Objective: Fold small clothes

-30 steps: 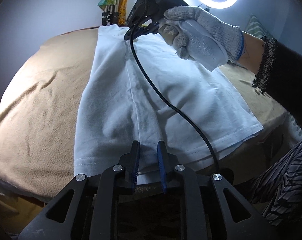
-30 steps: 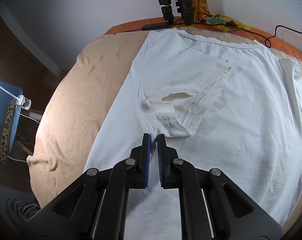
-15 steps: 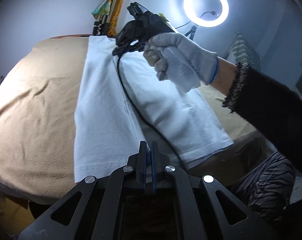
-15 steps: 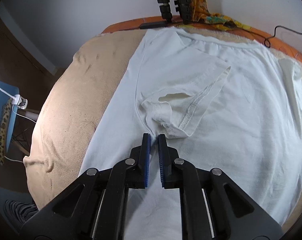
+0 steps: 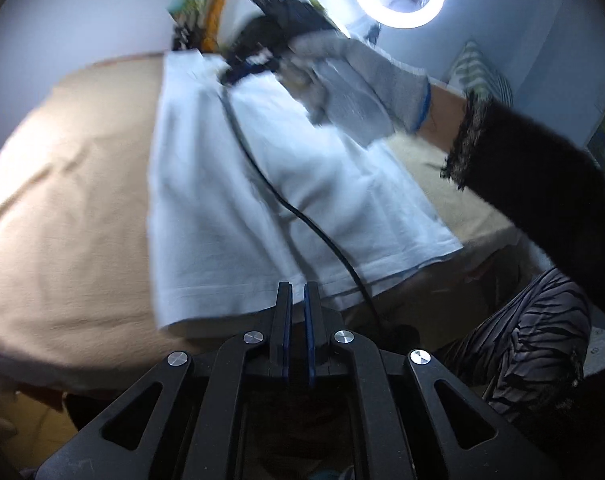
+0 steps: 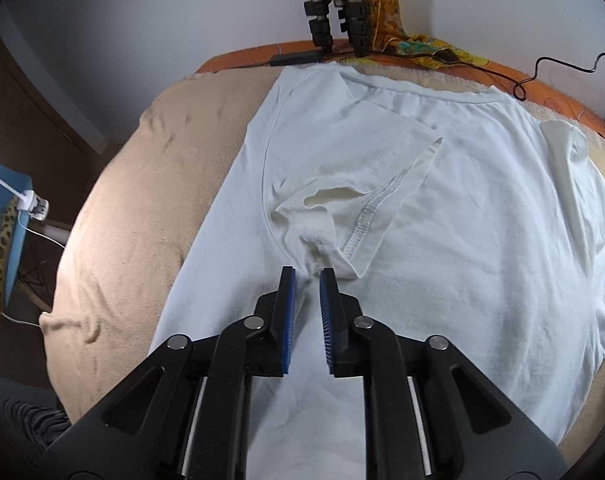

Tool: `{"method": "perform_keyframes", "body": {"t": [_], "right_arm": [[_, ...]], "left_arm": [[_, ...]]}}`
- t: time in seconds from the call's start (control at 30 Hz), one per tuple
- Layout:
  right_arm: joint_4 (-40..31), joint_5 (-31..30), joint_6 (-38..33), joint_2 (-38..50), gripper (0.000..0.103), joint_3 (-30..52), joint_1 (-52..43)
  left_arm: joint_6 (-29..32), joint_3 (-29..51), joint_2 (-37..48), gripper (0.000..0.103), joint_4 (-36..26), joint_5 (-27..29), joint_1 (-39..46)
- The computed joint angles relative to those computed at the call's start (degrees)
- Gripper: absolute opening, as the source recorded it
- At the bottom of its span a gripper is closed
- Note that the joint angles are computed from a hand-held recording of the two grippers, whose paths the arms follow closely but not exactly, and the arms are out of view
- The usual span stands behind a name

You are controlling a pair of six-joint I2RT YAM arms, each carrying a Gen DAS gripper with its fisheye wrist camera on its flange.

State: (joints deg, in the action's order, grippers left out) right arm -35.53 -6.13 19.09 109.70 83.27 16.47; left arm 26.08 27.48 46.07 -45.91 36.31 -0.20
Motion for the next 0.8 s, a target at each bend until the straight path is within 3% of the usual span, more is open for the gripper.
{"method": "perform_keyframes", "body": {"t": [0.1, 0.13, 0.2, 0.3, 0.37, 0.5, 0.67, 0.8], "right_arm": [[-0.52, -0.62, 0.08, -4.35, 0.019, -2.46, -0.61], [-0.4, -1.05, 0.39, -6.78, 0.023, -4.19, -0.91], [-0.18, -2.7, 0.97, -11.83, 0.029, -7.79, -1.48], [-0.8, -3.92, 1.49, -20.5, 0.034, -13.39, -1.56], [-2.18, -3.7, 1.59, -26.55, 0.044, -16.68, -1.51], [-6.08, -2.62, 0.59, -38.68, 0.05, -22.17, -3.95], [-11.88, -5.17, -4.49, -50.17, 0.056, -26.66, -13.6], [-15.61, -13.25, -12.19, -54.93, 0.058, -29.46, -28.77]], "left_arm": [[5.11, 1.04, -1.45, 0.005, -1.99, 1.2, 8.51], [6.45, 1.54, 0.36, 0.01, -1.46, 1.37, 11.09], [5.67, 3.05, 7.24, 0.018, 1.22, 1.83, 14.27], [2.29, 5.05, 16.47, 0.018, 4.69, 2.88, 14.46], [-0.07, 4.47, 17.99, 0.018, 8.38, 1.55, 12.38], [-4.13, 1.26, 18.21, 0.018, 14.62, -3.33, 6.84], [-3.53, -2.16, 12.47, 0.019, 15.6, -7.94, 3.92], [-6.54, -3.48, 4.54, 0.019, 14.37, -9.79, 2.35]]}}
